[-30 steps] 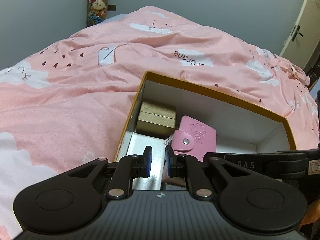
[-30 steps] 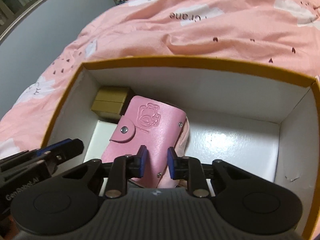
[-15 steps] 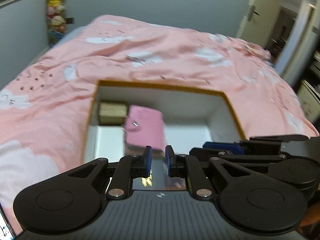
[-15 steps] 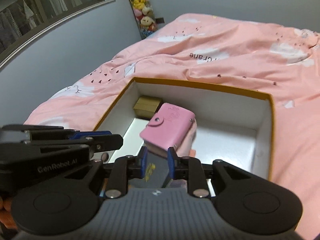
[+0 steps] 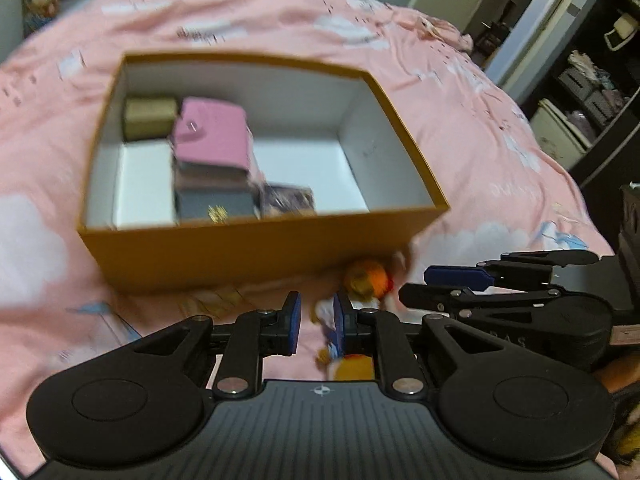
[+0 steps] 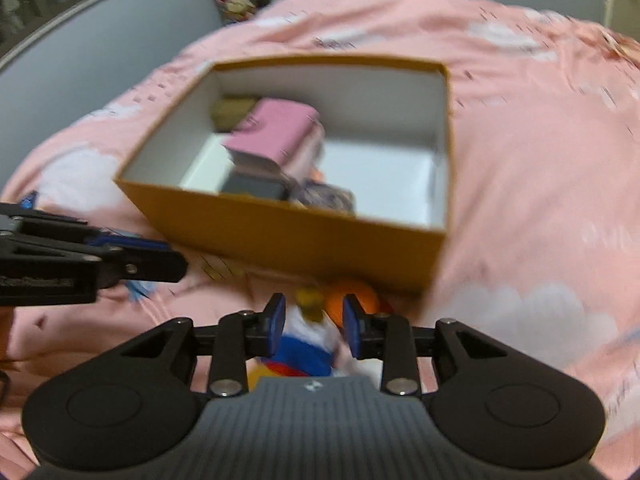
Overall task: Organize objects
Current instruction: 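Open both grippers and withdraw them toward the plush toys, then grasp the sailor-suit plush with the left gripper while the right grasps the white plush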
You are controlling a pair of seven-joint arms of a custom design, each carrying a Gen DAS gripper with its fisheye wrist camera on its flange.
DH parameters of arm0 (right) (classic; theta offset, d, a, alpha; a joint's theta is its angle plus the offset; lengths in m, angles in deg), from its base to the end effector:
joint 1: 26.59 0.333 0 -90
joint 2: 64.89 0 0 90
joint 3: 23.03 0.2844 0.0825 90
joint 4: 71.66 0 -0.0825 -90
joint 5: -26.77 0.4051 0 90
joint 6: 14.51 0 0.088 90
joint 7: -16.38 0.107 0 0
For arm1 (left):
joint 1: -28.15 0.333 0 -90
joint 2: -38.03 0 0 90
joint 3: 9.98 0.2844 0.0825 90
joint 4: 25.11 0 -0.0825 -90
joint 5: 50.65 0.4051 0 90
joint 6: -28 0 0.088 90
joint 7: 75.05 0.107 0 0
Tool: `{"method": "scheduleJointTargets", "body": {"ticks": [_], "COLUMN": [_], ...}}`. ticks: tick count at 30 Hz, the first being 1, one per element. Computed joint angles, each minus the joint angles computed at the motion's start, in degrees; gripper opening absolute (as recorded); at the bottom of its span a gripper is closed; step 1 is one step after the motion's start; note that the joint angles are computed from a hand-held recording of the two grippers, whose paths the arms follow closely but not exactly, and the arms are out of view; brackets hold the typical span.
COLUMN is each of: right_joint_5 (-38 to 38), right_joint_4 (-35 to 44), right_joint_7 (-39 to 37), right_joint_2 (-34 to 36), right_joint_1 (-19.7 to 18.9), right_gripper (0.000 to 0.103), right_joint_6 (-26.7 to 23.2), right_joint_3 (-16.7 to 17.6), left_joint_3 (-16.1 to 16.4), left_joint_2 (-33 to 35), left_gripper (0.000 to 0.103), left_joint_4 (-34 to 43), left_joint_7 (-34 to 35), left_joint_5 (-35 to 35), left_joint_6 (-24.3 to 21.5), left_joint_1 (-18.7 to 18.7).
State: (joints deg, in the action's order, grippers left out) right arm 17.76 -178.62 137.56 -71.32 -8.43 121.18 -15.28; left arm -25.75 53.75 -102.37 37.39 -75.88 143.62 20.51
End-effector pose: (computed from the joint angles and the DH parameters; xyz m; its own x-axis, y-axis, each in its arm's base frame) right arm 0.5366 0.2625 0.5947 0.0367 -0.9883 -0.1479 -0.8195 0.0549 -0.5704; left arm 0.6295 -0.2714 0.5943 -0.6510 -0.6860 0.3250 -0.7339 0.4595 -0.5002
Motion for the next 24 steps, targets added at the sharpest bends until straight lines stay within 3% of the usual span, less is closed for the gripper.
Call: {"method": "scheduleJointTargets", "body": {"ticks": [6, 9, 18, 24], "right_joint_5": [-2.1, -1.3, 4.5, 6.5], "right_joint_4": [-3.9, -5.8, -9.1, -9.1], "right_joint_7": [4.4, 5.7, 6.6, 4.8], "right_joint_2": [-3.3, -4.6, -6.4, -6.8], "right_joint_1": [-0.8, -1.1, -2.1, -2.2], "right_gripper": [0.035, 0.035, 0.044, 0.049], "right_joint_6": [-3.1, -4.2, -1.5, -1.0], "right_joint_3": [0.7, 0.7, 0.2, 0.1], "left_joint_3": [-0.1, -0.5, -1.1, -1.6], "left_joint_2": [1.4, 2.9, 8.9, 11.6], "left_gripper": [0.026, 0.037, 0.047, 0.062], "left_joint_4": [0.0, 1.0, 6.5, 8.9], "left_joint_7": [-1.2, -1.9, -7.6, -9.7], "left_joint_5": [-0.8, -1.6, 4.4, 5.7], "left_joint_6": [-4.4, -6.9, -10.8, -13.8], "left_joint_1": [0.4, 0.4, -2.8, -3.2]}}
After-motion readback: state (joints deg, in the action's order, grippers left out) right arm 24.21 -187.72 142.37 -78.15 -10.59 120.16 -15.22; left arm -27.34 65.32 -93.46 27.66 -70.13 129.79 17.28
